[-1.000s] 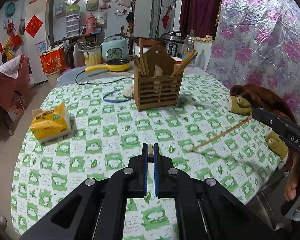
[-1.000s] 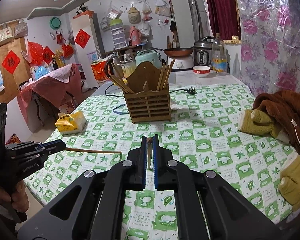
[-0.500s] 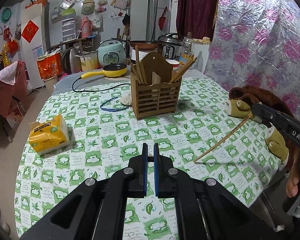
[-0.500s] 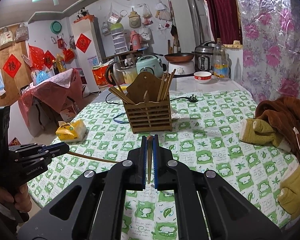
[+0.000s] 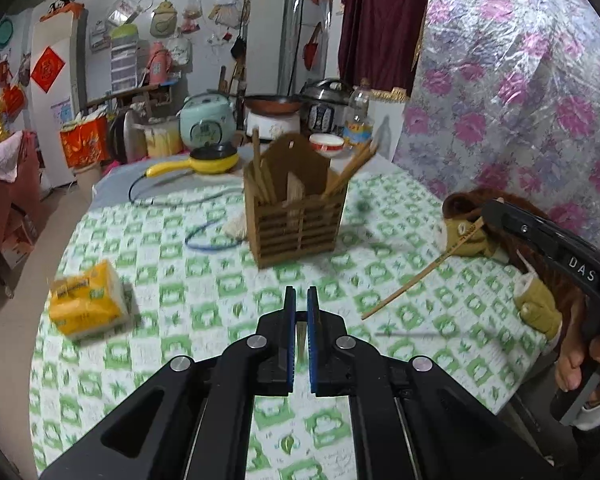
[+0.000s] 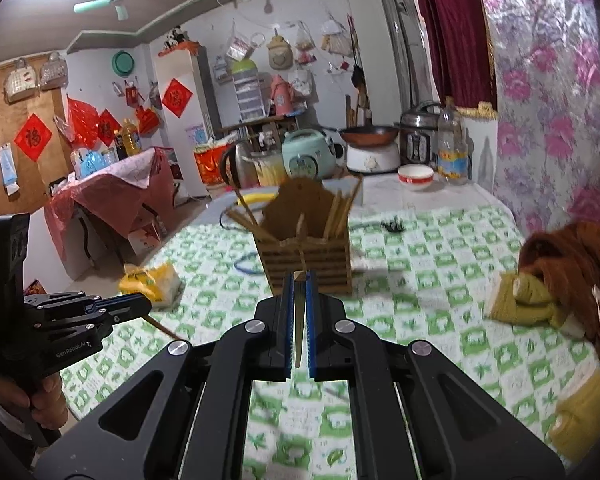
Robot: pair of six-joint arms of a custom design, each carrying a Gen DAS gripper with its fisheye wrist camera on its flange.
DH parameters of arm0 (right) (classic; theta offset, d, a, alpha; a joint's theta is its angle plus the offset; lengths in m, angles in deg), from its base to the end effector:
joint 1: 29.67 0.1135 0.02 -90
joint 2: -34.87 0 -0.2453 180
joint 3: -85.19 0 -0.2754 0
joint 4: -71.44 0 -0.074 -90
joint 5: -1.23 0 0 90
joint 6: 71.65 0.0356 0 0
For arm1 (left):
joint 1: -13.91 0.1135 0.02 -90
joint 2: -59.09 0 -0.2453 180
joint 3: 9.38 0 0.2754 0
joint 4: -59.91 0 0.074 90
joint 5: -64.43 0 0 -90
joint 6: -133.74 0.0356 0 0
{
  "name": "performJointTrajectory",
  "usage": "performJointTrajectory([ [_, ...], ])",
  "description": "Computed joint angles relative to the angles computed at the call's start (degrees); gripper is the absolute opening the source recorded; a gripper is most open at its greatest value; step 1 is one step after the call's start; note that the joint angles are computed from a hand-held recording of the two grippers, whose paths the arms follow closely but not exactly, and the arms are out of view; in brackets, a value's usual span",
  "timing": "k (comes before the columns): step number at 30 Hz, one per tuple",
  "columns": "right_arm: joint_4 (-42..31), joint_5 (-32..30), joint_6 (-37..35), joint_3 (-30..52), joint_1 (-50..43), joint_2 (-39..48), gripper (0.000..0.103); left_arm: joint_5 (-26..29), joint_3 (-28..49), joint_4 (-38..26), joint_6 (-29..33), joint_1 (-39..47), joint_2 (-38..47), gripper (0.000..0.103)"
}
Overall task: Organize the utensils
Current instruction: 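Lift both held chopsticks and carry them to the wooden holder, then lower both chopsticks into the holder and open both tools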
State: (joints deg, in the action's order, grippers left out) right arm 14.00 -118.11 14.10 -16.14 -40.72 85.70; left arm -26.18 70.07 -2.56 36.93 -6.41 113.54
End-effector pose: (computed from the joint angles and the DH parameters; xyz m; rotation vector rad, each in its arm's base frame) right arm 0.1995 -0.0212 0.3804 -0.1867 2.0266 0.3661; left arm 0.2008 -0.0739 0.3628 0.2572 2.2213 -0.2472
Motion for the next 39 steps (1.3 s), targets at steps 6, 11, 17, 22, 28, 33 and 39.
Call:
performJointTrajectory([
  [6,3.8,0.9,1.7,8.0,1.8,6.3,0.006,5.8,12.3,0.6,2.0,3.4,8.0,0.006],
  [11,6.5,3.7,2.5,16.6,5.0,14.3,0.006,4.9,24.6,0.6,3.6,2.5,17.7,0.006],
  [17,9.0,6.6,3.0,24.5,7.9,23.1,0.006,3.5,41.2,0.0,5.3,2.5,31.6,0.006],
  [22,11.1,7.4,3.7,28.5,8.8,28.7,0.006,1.1,52.4,0.7,4.8,3.0,41.2,0.006],
  [28,13.1,7.8,4.3,30.2,8.7,32.9,0.006,0.5,61.1,1.3,3.2,4.2,49.5,0.006],
  [33,14.2,8.3,5.1,30.5,8.8,35.6,0.006,-1.8,60.3,4.0,2.8,4.6,52.6,0.006],
  [39,14.6,9.3,5.1,29.3,9.9,37.5,0.008,-4.5,54.9,5.7,3.8,4.2,52.5,0.006],
])
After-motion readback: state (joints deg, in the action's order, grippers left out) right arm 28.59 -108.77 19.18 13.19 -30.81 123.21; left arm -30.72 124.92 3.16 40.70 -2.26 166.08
